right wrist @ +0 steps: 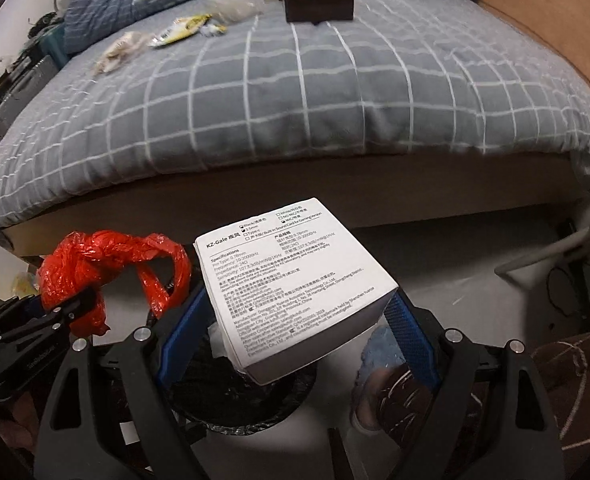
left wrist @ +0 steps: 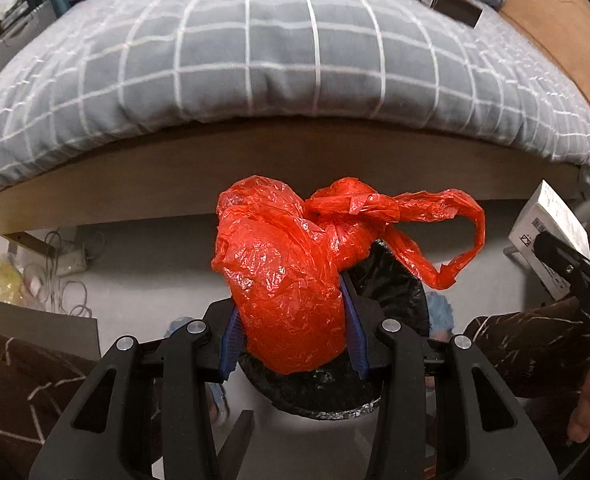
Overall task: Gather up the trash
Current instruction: 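Open the left gripper to drop the red bag while the right gripper releases the white box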
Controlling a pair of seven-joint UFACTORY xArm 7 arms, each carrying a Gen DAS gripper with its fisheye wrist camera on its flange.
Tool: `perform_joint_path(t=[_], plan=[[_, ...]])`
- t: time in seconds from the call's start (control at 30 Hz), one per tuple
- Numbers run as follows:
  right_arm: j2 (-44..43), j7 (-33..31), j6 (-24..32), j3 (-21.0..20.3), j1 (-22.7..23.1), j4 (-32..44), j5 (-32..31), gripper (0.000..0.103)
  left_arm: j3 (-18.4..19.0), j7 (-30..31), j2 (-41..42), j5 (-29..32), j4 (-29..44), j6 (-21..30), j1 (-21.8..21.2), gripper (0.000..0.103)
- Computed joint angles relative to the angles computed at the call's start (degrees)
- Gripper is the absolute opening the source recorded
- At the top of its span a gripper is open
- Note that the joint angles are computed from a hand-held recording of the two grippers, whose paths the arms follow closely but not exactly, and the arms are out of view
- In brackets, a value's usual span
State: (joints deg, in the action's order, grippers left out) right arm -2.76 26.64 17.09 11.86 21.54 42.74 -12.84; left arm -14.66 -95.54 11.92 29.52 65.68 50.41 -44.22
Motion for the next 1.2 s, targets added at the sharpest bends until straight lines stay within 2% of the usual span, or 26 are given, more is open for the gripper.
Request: perform_joint_path(t=[0.17, 0.23, 0.3, 0.37, 0.43, 0.5, 0.53, 0.57, 0.63, 0.67, 0.77, 0.93, 1.13, 1.2], plan=[[3.6, -0.3, 0.3, -0.5, 0.1, 1.6, -1.4, 0.080, 0.5, 2.2, 2.7, -2.1, -0.1, -2.8, 1.0, 0.042], [5.0, -0.6, 0.1, -0.9, 0.3, 2.4, -1.9, 0.080, 0.9, 2.9, 3.6, -3.0, -0.7, -5.4, 1.2, 0.042], [5.9, -0.3, 0.3, -1.3, 0.5, 2.9, -2.5, 0.080, 1.0, 4.9, 5.5, -4.5, 0.6, -4.9, 1.3, 0.042], [6.8, -1.5, 0.4, -1.6, 0.4, 3.4, -1.0, 0.080, 1.6, 5.6, 6.3, -5.3, 0.6, -6.6, 1.1, 0.042], [7.4, -2.1, 0.3, -1.9, 0.5, 3.7, -0.3, 0.080, 2.0, 7.5, 7.9, -5.8, 2.1, -5.4, 0.8, 0.043], [7.9, -2.7, -0.2, -2.2, 0.5, 3.9, -0.1, 0.080, 2.6, 7.5, 8.0, -5.8, 1.7, -7.0, 0.5, 0.046], [8.1, -2.9, -0.4, -2.3, 0.5, 3.9, 0.0, 0.080, 2.9, 7.8, 8.3, -5.6, 2.1, -6.7, 0.2, 0.051], [8.2, -3.2, -0.7, -2.3, 0.5, 3.9, 0.3, 0.080, 3.0, 8.5, 8.8, -5.9, 2.8, -6.0, 0.2, 0.062], [8.2, -3.3, -1.1, -2.5, 0.6, 3.9, 0.2, 0.080, 3.6, 7.3, 8.4, -5.1, 2.1, -7.4, -0.4, 0.075], [8.2, -3.5, -1.2, -2.6, 0.6, 3.9, 0.2, 0.080, 4.0, 6.5, 8.3, -4.2, 2.5, -6.6, -0.9, 0.081], [8.2, -4.3, -1.6, -2.4, 0.7, 4.2, 0.9, 0.080, 4.5, 4.1, 6.7, -2.7, 1.0, -6.9, -1.1, 0.090], [8.7, -4.3, -1.3, -1.8, 2.2, 6.3, 0.4, 0.080, 4.1, 0.2, 3.6, -0.5, -1.8, -6.7, -0.5, 0.097], [9.6, -5.8, -0.8, -0.4, 4.1, 8.0, 1.6, 0.080, 2.3, -4.4, -2.0, 1.4, -7.3, -4.8, 1.4, 0.097], [10.1, -4.7, 0.2, -0.6, 5.3, 9.0, 0.1, 0.080, 1.5, -5.7, -3.8, 1.5, -9.2, -4.5, 2.3, 0.097]])
